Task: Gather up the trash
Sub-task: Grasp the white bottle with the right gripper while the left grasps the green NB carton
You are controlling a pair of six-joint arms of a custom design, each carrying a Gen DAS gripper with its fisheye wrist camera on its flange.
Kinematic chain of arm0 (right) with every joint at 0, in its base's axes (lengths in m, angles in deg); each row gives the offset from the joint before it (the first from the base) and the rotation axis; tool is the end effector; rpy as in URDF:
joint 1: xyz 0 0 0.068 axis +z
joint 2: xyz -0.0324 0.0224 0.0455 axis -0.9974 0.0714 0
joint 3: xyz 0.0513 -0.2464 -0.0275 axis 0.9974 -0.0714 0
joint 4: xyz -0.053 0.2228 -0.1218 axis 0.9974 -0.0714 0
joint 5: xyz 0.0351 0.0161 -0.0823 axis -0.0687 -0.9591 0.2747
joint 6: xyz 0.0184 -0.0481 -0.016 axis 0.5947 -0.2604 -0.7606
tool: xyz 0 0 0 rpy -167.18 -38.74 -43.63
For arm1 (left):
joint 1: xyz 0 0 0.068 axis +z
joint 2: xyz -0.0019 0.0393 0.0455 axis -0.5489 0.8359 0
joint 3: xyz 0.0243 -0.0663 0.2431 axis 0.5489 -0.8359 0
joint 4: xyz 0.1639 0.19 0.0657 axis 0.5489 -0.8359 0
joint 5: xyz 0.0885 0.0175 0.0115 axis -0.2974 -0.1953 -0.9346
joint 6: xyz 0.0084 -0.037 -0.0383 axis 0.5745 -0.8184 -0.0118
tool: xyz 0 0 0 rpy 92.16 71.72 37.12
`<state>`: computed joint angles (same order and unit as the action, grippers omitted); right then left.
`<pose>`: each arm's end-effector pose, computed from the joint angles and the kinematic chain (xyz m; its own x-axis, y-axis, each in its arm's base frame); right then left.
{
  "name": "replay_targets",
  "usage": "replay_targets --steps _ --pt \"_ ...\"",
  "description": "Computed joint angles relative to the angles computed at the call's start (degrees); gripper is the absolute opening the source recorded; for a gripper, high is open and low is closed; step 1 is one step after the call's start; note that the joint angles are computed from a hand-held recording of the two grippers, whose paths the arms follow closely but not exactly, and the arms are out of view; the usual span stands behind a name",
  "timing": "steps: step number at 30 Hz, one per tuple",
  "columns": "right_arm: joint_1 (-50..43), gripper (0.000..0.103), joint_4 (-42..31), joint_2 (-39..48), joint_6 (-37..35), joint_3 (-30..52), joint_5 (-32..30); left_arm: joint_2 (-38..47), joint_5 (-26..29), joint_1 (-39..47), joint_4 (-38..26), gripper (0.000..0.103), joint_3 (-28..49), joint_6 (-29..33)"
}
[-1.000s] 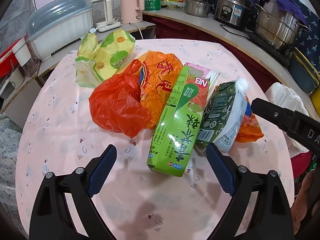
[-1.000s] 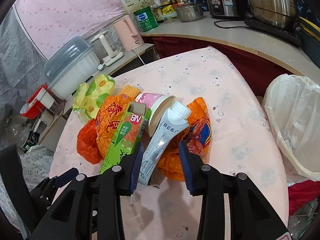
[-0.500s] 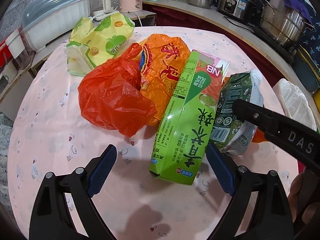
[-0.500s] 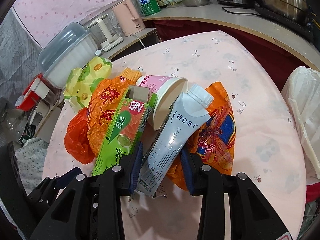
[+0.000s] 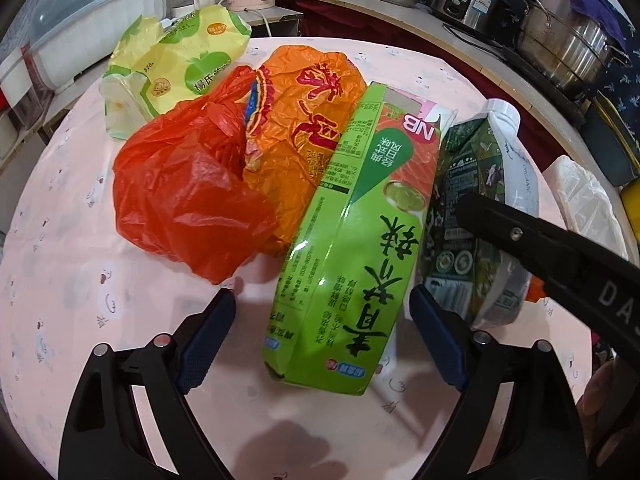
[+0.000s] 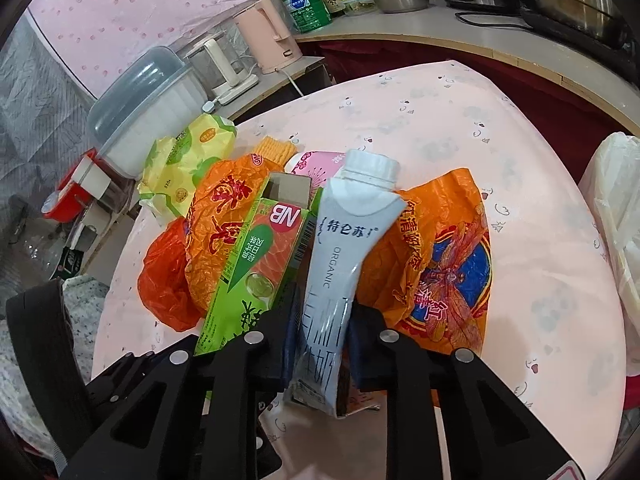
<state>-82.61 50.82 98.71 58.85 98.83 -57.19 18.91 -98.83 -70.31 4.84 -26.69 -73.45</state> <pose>0.3087 0.0298 0.1475 -0.8468 0.1045 -0.5216 -0.1091 0.9256 0.3625 0.2844 -0.2061 0.1264 -0.8738 -0.0355 -0.4850 0.0337 0.9905 -0.1331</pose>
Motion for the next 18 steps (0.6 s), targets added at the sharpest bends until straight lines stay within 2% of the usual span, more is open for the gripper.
replay_targets --steps 1,4,10,18 --pt "-0.2 0.018 0.0 -0.3 0.0 -0.1 -0.2 0.1 0.4 -0.1 0.0 0.070 0.2 0.1" --pt "-1.0 0.018 -0.1 -1.8 -0.3 -1.0 -0.7 0.9 0.8 -0.4 -1.0 0.056 1.5 0.2" --pt "-2.9 0.018 -1.0 -6.1 -0.9 -2.2 -2.6 -1.2 -0.1 -2.5 -1.4 0.051 1.1 -1.0" --pt "-6.7 0.018 -3.8 -14.0 -2.2 -3.9 -5.8 -5.7 -3.9 -6.5 -4.2 0.051 1.9 -3.0"
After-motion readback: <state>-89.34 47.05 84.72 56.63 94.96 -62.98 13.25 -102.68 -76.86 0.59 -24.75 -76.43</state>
